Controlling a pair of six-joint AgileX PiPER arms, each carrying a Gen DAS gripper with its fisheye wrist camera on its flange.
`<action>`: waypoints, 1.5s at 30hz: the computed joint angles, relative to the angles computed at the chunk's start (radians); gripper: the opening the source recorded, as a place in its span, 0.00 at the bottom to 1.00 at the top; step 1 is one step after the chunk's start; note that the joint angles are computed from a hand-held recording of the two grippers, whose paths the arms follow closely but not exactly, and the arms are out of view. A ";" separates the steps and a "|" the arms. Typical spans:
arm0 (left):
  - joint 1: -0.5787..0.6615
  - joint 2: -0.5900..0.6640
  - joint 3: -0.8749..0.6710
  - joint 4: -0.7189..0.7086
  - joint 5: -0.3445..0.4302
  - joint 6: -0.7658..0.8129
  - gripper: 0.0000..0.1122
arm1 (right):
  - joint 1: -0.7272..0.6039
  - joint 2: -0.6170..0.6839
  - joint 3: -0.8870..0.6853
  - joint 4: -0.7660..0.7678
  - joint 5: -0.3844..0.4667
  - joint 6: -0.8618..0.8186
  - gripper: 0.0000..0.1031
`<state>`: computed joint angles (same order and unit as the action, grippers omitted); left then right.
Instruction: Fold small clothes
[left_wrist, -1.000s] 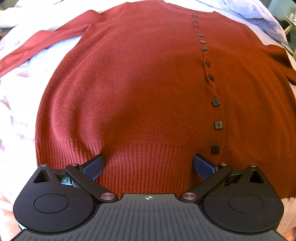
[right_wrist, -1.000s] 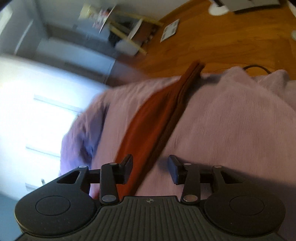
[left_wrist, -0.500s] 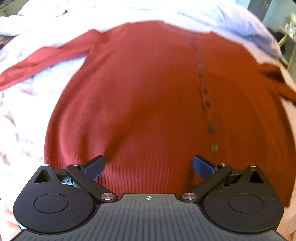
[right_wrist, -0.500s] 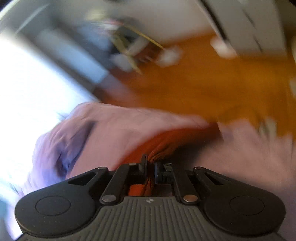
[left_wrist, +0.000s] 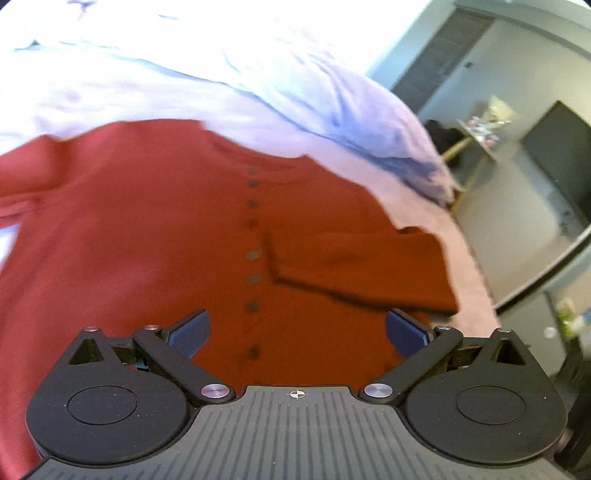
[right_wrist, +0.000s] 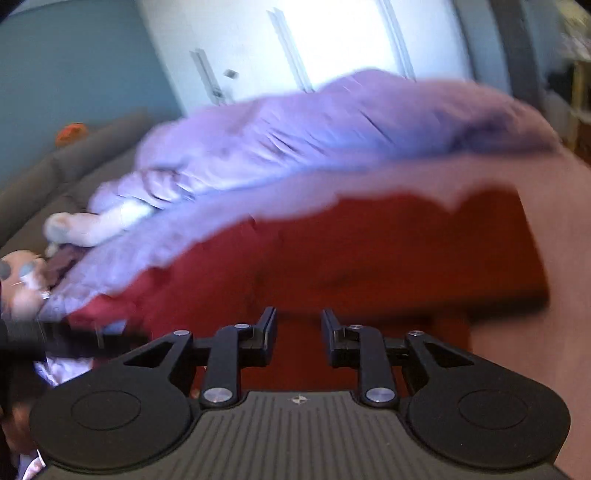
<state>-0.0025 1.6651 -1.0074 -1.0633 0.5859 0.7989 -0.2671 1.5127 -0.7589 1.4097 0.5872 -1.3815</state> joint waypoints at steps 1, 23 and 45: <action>-0.004 0.045 -0.041 -0.016 0.028 0.007 0.92 | 0.001 0.009 0.012 -0.010 -0.014 0.040 0.23; -0.071 0.540 -0.585 0.122 0.154 -0.486 0.23 | -0.207 0.047 0.275 0.225 0.086 -0.195 0.25; 0.126 0.415 -0.582 0.511 -0.030 -0.510 0.07 | -0.016 0.002 0.166 0.073 -0.125 -0.044 0.47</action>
<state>0.1239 2.0805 -1.5898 -0.5519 0.5557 0.2891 -0.2833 1.5146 -0.5931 1.4830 0.4627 -1.4257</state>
